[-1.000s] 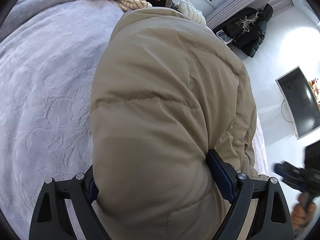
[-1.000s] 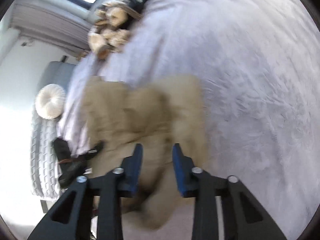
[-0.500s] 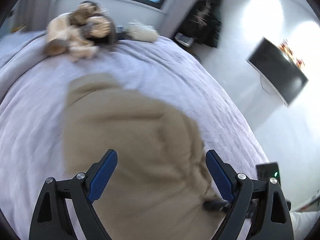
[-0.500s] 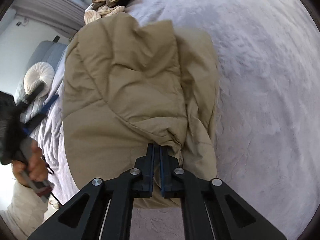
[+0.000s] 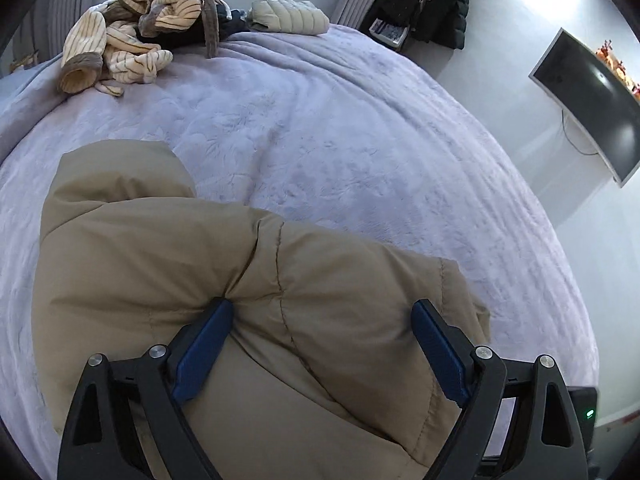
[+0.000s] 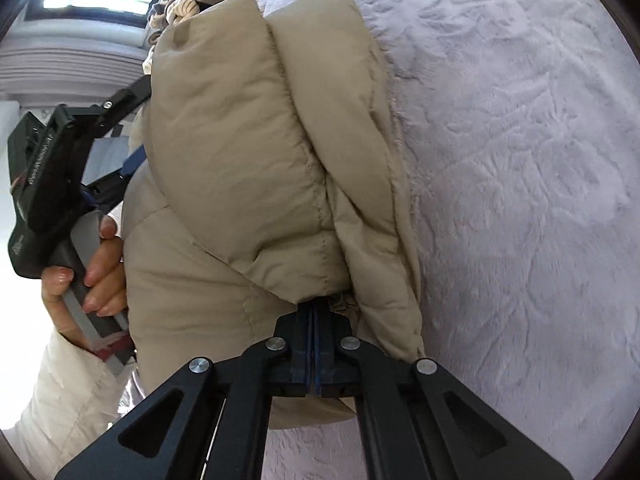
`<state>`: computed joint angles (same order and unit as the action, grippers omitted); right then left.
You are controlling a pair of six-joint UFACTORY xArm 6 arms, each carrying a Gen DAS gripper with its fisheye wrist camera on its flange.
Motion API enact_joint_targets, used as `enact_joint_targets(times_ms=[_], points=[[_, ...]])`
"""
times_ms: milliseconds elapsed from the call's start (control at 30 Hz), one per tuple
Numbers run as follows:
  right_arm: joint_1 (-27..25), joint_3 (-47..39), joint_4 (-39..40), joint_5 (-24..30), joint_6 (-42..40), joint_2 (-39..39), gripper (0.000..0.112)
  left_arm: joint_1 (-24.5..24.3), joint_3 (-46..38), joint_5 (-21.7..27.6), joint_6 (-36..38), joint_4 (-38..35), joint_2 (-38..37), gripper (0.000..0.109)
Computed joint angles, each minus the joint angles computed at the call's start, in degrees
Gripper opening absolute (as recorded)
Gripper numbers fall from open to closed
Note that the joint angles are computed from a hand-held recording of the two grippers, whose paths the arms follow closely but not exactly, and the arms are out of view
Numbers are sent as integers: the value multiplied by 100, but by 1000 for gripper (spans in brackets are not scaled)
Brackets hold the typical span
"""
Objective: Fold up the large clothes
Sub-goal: 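Lower the coat bundle onto the bed with both tools and press it flat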
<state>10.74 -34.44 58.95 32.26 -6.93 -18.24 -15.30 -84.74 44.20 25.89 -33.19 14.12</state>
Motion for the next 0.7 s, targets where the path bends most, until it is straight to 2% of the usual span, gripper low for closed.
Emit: enact_joint_targets(times_ms=[67, 100, 133, 233, 333, 400, 467, 500, 600, 700], points=[[-67, -105, -634, 136, 618, -169, 0, -3, 7, -40, 41, 48, 19, 91], [-76, -103, -873, 105, 755, -317, 4, 34, 3, -22, 86, 19, 31, 91], [-70, -111, -872, 15, 667, -503, 8, 56, 8, -6, 97, -11, 26, 91], [-61, -379, -866, -246, 496, -591, 8, 88, -39, 41, 74, -67, 72, 91], [-29, -820, -1227, -579, 641, -222, 8, 71, -7, 1, 100, -28, 57, 91], [-23, -1223, -2212, -608, 1472, 230, 8, 83, -21, 13, 117, -48, 71, 91], [-63, -1475, -2583, -491, 2009, 748, 7, 76, -16, 10, 93, -48, 72, 91], [-101, -1426, -2408, -453, 2012, 839, 0, 72, -19, 9, 82, -37, 74, 91], [-126, -1356, -1408, -635, 1435, 1062, 0, 47, -13, -6, 34, 3, 71, 91], [-162, -1228, -1304, -639, 1334, 995, 0, 54, -18, 8, 24, 12, 64, 91]])
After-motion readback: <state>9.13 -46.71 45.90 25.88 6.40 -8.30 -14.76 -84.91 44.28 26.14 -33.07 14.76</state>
